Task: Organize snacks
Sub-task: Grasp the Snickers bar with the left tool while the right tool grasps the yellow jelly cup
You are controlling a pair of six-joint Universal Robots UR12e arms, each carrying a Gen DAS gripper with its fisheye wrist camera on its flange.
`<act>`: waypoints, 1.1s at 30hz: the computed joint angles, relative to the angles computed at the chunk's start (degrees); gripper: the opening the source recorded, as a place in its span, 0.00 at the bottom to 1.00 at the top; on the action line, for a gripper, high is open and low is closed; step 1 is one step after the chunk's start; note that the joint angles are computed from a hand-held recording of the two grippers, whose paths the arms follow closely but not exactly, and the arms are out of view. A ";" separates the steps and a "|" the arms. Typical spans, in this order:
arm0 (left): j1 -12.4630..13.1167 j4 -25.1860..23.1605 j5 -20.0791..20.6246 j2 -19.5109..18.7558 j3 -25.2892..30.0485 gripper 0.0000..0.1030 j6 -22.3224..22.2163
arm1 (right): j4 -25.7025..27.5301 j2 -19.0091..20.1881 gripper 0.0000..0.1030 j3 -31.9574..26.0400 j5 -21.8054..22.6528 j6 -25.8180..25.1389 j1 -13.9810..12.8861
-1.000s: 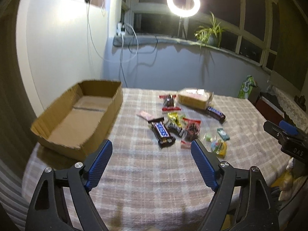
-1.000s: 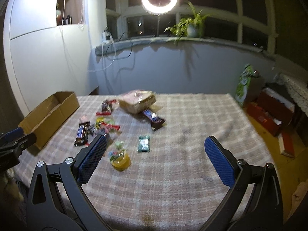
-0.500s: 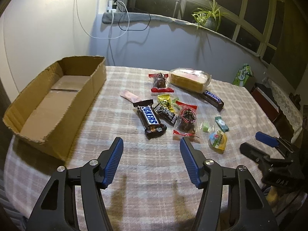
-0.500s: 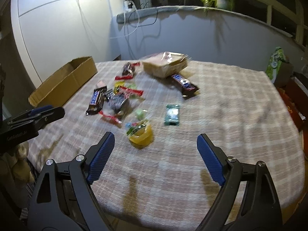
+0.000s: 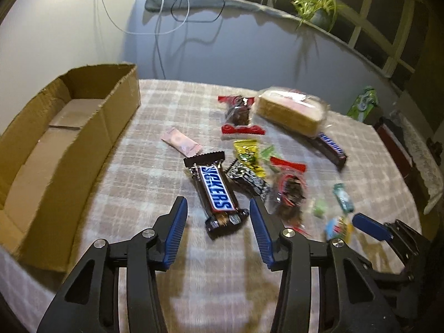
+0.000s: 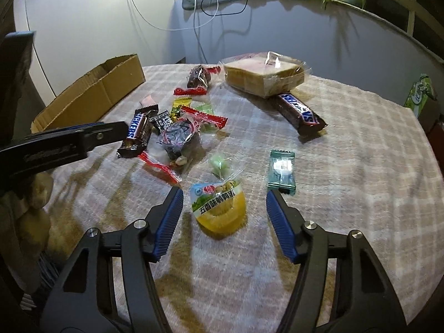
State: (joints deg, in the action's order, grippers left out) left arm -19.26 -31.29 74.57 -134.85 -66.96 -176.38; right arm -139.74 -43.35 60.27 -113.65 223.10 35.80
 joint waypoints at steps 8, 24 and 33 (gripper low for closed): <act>-0.20 -3.61 0.87 -2.12 3.44 0.41 -0.53 | 0.65 0.69 0.63 -0.83 0.85 -0.89 -0.33; -0.42 -3.81 1.11 -2.89 4.39 0.26 0.64 | 2.58 1.26 0.41 -2.18 0.69 -1.63 -0.22; 0.07 -1.29 0.44 -1.54 1.91 0.25 -0.04 | 1.63 0.46 0.40 -0.95 0.34 0.03 0.06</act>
